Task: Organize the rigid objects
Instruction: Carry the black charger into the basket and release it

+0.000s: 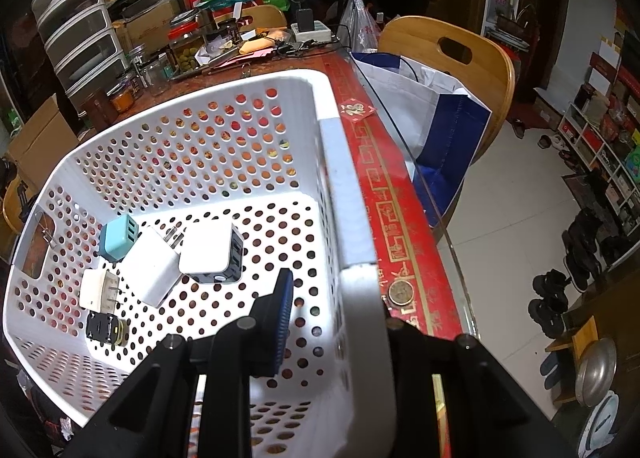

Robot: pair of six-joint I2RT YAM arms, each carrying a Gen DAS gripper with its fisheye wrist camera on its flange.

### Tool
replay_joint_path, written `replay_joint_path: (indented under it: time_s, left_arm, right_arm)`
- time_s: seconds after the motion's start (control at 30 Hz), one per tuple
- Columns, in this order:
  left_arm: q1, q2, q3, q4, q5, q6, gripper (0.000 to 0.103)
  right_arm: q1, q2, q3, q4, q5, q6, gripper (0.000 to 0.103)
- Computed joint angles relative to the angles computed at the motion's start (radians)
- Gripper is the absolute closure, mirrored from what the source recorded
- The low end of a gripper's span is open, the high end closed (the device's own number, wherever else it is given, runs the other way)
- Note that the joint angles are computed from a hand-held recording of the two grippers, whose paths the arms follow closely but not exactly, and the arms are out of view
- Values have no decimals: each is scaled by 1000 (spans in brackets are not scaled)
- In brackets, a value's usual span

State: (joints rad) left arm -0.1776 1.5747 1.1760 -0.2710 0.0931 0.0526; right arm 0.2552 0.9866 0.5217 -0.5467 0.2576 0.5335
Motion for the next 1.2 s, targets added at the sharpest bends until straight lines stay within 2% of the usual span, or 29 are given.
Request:
replay_joint_path:
  time_s: [0.4, 0.63, 0.93, 1.1, 1.2]
  left_arm:
    - [-230, -60, -38, -27, -114, 20, 39]
    - [-353, -52, -12, -69, -164, 29, 39]
    - [-496, 99, 101, -185, -216, 6, 39]
    - [-550, 213, 188, -276, -209, 45, 39]
    - [-595, 277, 223, -314, -239, 72, 38]
  right_arm:
    - [8, -6, -4, 0, 5, -2, 77]
    - [11, -9, -6, 0, 5, -2, 77]
    - [14, -8, -1, -1, 4, 0, 77]
    - [12, -8, 0, 0, 2, -1, 77]
    - [12, -10, -2, 5, 0, -2, 77]
